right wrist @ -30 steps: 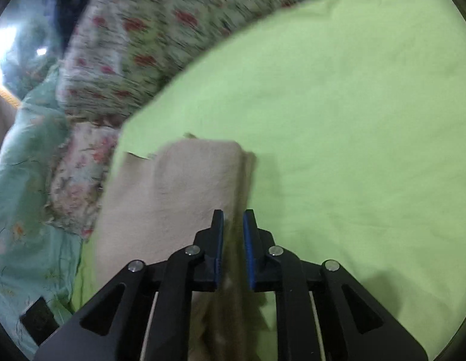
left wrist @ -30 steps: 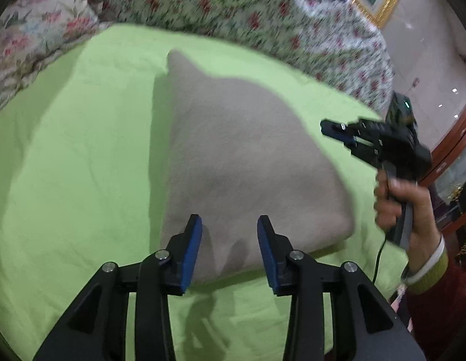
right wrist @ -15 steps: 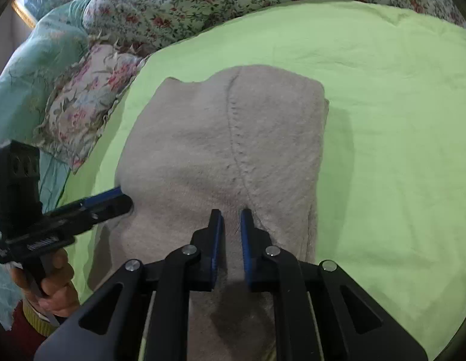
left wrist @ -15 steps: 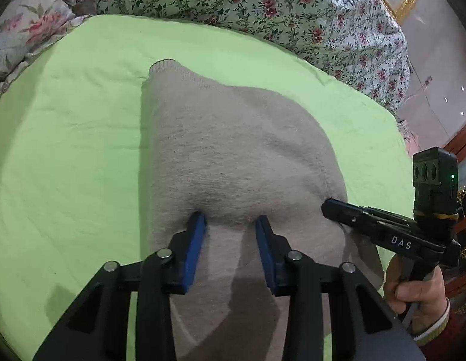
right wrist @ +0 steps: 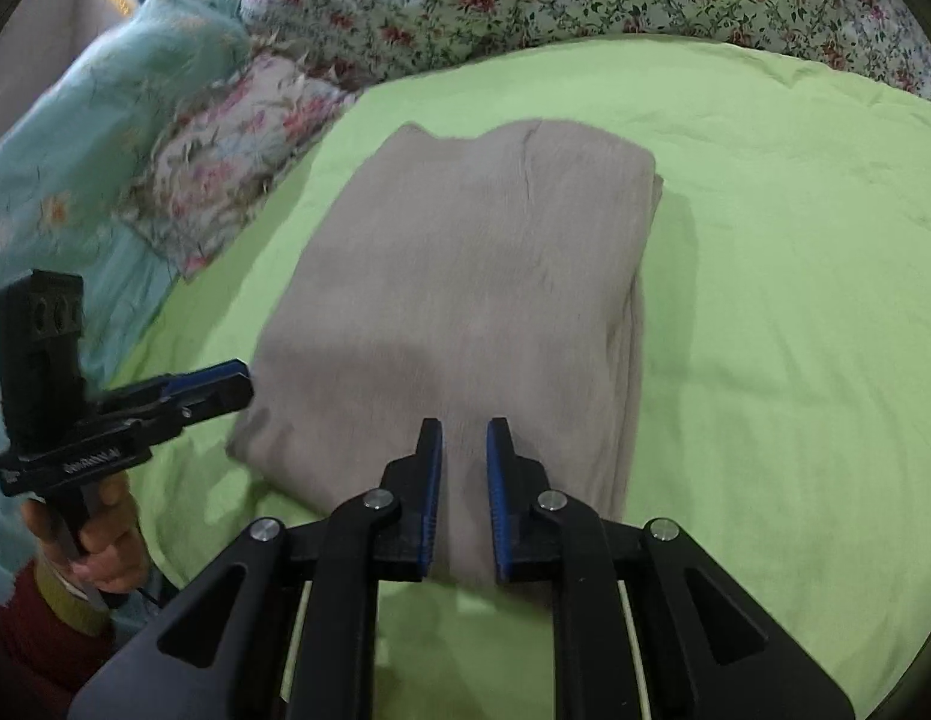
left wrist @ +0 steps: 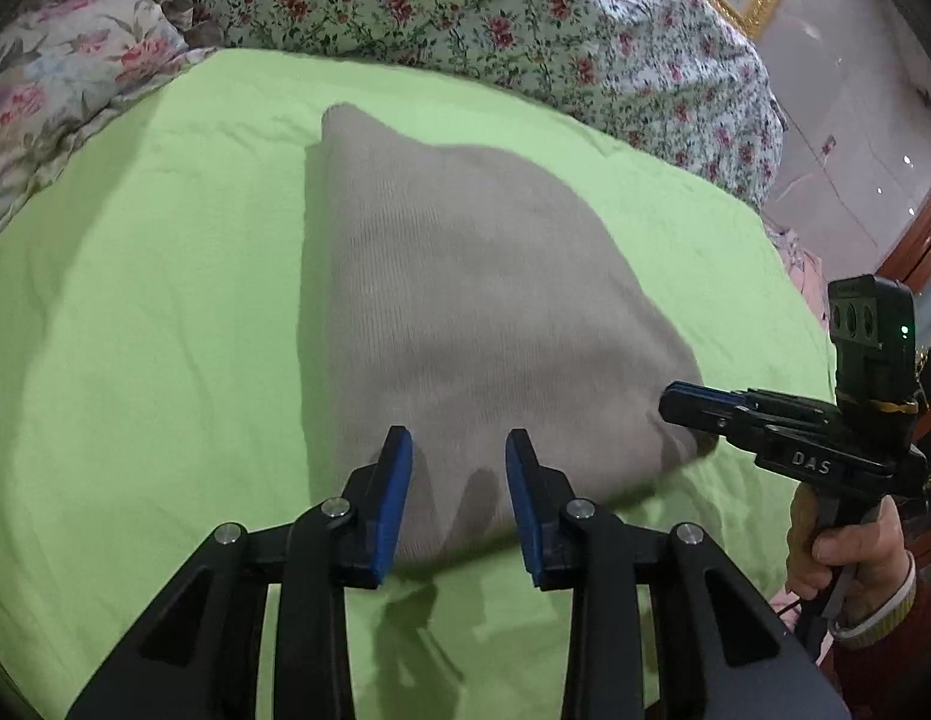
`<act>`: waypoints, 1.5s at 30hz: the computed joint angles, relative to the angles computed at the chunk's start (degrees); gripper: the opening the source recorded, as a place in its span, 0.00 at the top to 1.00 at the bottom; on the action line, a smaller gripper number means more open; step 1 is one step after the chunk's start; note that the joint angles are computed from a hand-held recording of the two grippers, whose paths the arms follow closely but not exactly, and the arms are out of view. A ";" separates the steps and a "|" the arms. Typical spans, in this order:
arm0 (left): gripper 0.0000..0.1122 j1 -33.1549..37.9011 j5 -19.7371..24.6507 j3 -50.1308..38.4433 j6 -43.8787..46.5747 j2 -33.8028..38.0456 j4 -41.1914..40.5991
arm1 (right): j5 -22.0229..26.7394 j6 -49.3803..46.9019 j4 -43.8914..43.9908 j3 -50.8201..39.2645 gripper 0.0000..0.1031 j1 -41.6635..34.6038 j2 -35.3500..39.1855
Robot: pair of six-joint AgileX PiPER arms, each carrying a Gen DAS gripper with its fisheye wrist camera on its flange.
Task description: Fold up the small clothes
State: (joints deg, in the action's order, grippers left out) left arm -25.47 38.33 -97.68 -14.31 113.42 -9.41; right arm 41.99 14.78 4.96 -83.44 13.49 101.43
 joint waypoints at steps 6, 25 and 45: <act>0.71 -0.76 -3.47 5.50 -0.10 -0.04 0.85 | -2.64 5.91 -6.88 4.69 0.84 1.64 0.27; 0.31 -8.28 4.99 14.53 -29.23 -9.98 27.96 | 0.15 10.31 -9.16 13.30 0.66 3.21 -11.42; 0.09 -24.41 31.27 14.33 -46.93 -14.95 48.17 | 9.25 22.65 -18.19 21.27 0.28 14.59 -28.78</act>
State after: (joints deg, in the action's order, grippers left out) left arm -49.88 69.60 -83.35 -61.24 98.47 38.76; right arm 51.25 37.43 -13.22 -62.16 28.08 72.66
